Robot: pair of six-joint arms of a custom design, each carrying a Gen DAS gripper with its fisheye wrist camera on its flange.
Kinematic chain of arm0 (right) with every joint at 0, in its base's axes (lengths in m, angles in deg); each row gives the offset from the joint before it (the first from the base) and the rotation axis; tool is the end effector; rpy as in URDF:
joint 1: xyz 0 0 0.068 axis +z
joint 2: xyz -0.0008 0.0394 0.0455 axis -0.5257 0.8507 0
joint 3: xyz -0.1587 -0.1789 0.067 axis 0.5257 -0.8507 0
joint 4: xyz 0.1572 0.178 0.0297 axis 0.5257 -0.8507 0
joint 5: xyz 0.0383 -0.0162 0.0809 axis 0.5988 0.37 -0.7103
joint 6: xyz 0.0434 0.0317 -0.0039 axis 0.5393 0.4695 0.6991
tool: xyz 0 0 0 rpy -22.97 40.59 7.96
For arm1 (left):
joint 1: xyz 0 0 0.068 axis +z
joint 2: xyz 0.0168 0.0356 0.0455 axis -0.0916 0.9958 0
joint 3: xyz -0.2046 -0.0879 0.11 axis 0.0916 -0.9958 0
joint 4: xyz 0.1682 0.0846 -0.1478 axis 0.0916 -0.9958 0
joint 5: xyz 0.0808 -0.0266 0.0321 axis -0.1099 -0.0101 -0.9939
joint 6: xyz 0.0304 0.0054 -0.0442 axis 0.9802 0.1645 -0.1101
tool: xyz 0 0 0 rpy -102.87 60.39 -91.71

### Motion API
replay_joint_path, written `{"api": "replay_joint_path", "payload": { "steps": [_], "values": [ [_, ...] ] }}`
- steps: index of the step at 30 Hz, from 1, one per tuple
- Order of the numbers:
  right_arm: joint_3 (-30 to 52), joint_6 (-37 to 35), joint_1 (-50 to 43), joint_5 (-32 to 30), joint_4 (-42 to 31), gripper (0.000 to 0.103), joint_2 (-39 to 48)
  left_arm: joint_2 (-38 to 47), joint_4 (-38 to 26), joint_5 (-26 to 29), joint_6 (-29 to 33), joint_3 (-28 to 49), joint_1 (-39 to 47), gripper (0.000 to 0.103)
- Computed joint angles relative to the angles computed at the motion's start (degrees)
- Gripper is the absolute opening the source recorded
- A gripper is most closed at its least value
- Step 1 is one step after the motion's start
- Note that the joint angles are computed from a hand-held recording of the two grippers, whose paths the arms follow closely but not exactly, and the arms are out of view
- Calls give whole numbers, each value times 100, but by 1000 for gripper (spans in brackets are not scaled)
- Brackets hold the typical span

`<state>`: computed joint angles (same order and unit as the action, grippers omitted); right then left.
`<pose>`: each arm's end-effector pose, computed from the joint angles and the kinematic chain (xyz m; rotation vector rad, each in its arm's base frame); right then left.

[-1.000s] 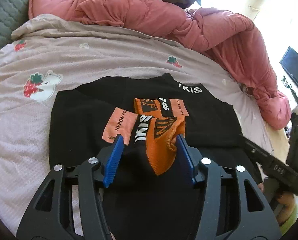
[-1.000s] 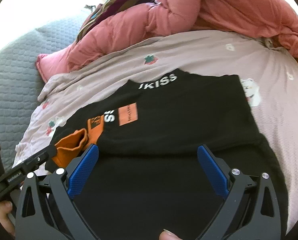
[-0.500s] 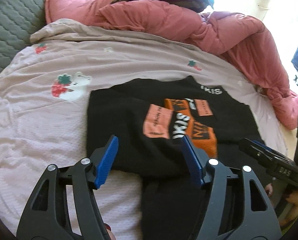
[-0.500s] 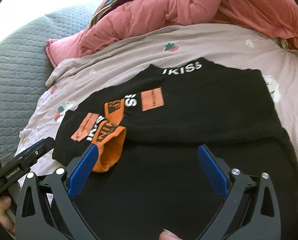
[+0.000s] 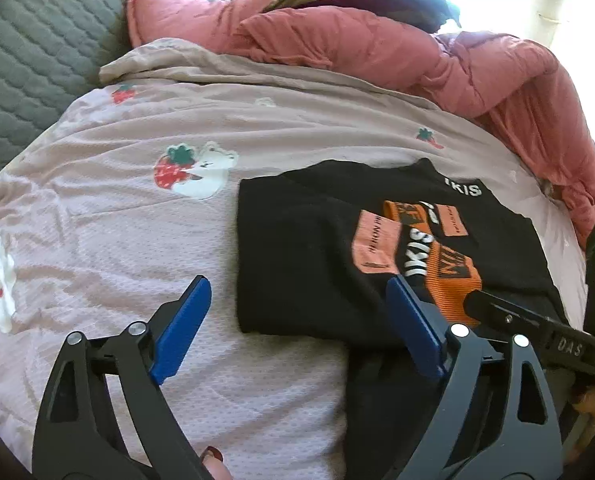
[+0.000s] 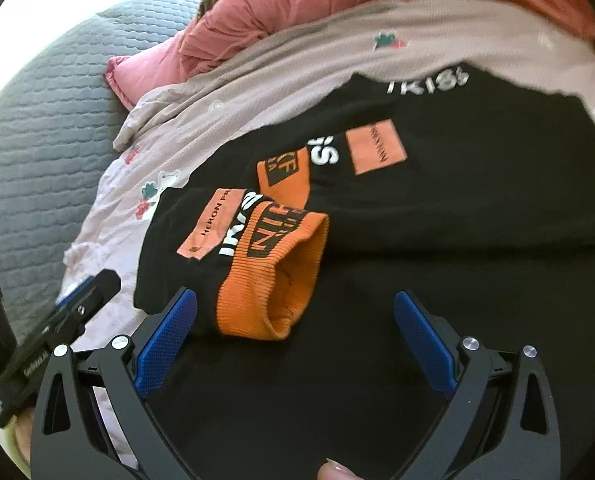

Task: Fold small clothes
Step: 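Grasp the second folded orange cuff with the right tool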

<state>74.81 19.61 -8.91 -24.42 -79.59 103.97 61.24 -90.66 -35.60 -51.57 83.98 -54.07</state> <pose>0.3608 0.1717 0.1409 -0.6623 2.6103 0.8616 0.1889 -0.1812 0.1860 -0.7815 2.2728 0.0682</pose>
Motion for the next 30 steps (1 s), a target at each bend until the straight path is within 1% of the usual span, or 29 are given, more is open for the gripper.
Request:
{"api": "replay_joint_path", "payload": {
  "steps": [3, 5, 7, 8, 9, 11, 12, 13, 14, 18, 23, 26, 28, 30],
  "values": [
    [243, 188, 9, -120, -111, 96, 225, -101, 22, 25, -108, -144, 9, 84],
    [290, 264, 36, -110, -80, 86, 275, -127, 41, 46, -139, -205, 19, 84],
    [314, 394, 40, -155, -30, 85, 312, -119, 56, 54, -157, -238, 24, 84],
    [321, 447, 31, -196, -8, 79, 326, -98, 52, 64, -156, -237, 28, 84],
    [333, 480, 24, -223, 1, 75, 341, -80, 55, 75, -151, -238, 32, 84],
    [358, 502, 24, -245, 17, 60, 372, -62, 88, 97, -153, -253, 31, 84],
    [406, 495, 23, -272, 8, 57, 415, -51, 102, 104, -145, -252, 28, 84],
    [440, 494, 29, -295, 13, 49, 450, -39, 98, 105, -142, -242, 26, 84],
    [438, 492, 38, -291, 34, 45, 460, -25, 87, 101, -139, -227, 20, 84],
    [348, 552, 32, -393, 244, 40, 475, 58, 24, 94, -145, -146, 11, 84],
    [247, 494, -12, -410, 333, 27, 385, 126, -55, 111, -189, -62, -3, 84],
    [160, 481, -50, -490, 351, 24, 306, 142, -95, 106, -191, -9, 1, 84],
    [175, 388, -51, -660, 257, 17, 321, 159, -138, 103, -207, 33, -1, 84],
    [168, 318, 14, -616, 255, 17, 323, 176, -168, 103, -215, 66, -3, 84]
  ]
}}
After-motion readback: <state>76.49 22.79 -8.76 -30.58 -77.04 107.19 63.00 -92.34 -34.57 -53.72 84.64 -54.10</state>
